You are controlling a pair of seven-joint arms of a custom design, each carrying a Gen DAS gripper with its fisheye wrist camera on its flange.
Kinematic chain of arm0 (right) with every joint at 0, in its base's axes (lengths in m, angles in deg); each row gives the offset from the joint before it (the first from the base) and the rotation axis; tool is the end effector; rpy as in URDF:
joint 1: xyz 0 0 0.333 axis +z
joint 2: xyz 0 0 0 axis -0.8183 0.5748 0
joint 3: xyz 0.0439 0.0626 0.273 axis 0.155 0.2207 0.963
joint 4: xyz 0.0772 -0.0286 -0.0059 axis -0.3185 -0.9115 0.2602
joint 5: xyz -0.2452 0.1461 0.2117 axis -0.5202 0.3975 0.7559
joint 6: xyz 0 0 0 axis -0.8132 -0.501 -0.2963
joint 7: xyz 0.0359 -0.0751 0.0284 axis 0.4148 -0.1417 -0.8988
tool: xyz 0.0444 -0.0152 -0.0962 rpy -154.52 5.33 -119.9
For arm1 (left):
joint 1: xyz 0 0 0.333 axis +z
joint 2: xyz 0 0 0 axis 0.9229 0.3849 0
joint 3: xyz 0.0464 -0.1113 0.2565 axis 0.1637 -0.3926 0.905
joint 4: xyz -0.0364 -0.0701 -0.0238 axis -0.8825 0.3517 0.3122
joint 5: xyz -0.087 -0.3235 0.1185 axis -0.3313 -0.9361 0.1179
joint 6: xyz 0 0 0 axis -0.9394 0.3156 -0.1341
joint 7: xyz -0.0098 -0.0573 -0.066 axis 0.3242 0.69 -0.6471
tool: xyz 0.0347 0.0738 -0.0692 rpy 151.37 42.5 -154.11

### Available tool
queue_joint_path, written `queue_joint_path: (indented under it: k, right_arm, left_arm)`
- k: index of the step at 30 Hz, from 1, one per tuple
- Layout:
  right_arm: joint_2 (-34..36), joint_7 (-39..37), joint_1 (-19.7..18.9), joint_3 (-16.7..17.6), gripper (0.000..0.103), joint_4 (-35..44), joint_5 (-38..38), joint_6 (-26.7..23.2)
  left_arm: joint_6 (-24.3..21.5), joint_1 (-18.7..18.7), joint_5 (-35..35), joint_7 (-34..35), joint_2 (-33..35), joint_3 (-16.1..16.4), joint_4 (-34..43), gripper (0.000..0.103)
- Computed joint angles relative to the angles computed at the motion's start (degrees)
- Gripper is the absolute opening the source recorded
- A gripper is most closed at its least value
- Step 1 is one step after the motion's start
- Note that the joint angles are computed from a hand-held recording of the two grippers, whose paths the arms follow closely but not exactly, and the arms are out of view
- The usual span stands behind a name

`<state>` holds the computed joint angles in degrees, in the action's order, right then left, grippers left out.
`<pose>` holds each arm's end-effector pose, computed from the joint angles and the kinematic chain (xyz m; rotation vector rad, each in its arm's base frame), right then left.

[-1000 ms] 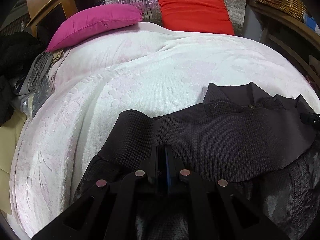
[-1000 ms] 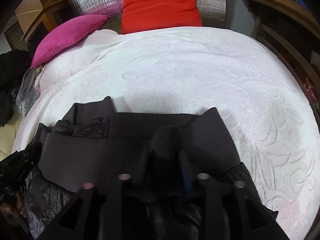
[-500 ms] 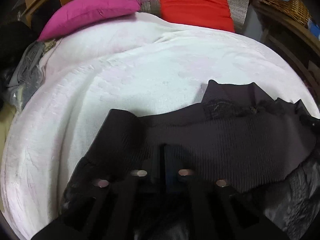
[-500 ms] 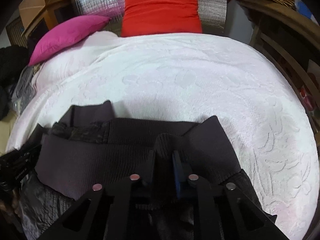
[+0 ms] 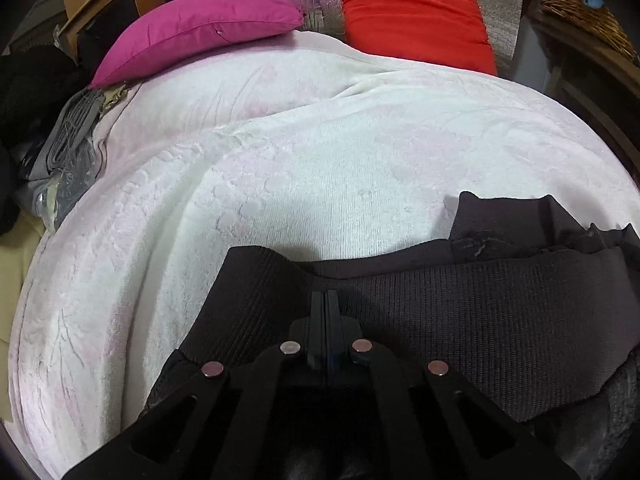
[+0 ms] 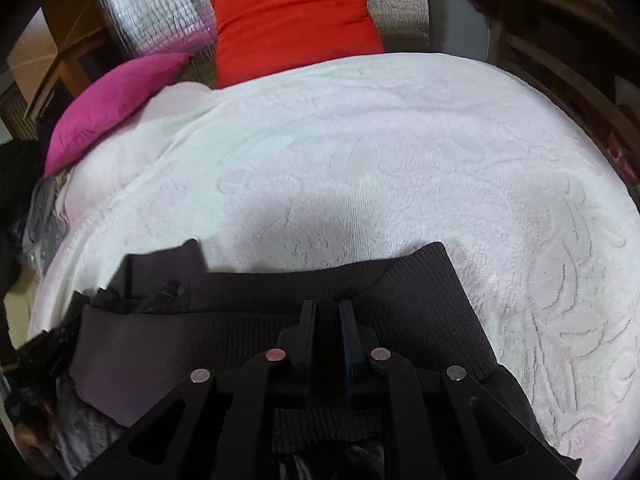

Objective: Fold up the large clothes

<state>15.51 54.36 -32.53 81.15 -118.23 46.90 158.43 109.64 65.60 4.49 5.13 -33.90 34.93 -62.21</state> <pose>0.6264 0.3222 0.4744 -1.8893 1.7385 -0.2490 0.4894 -0.1296 0.4696 -2.0116 1.6330 -0.3902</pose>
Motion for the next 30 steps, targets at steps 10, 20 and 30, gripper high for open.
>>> queue_joint_path:
  k: [10,20,30]
  right_arm:
    - [-13.7,-14.7,-9.7,6.7,0.049,-16.2,23.4,4.8]
    - [-32.0,-39.2,-14.0,0.8,0.099,-37.3,53.8,-1.3]
    - [-30.5,-46.4,-13.6,-6.1,0.099,-39.8,58.9,-17.8]
  left_arm:
    - [1.0,1.0,-5.2,7.6,-16.2,-1.3,-7.4,0.082]
    - [-1.3,-5.2,-31.8,30.4,-29.8,13.7,-19.8,0.085]
    - [-12.4,-8.7,-51.9,49.8,-24.2,22.7,-18.5,0.085]
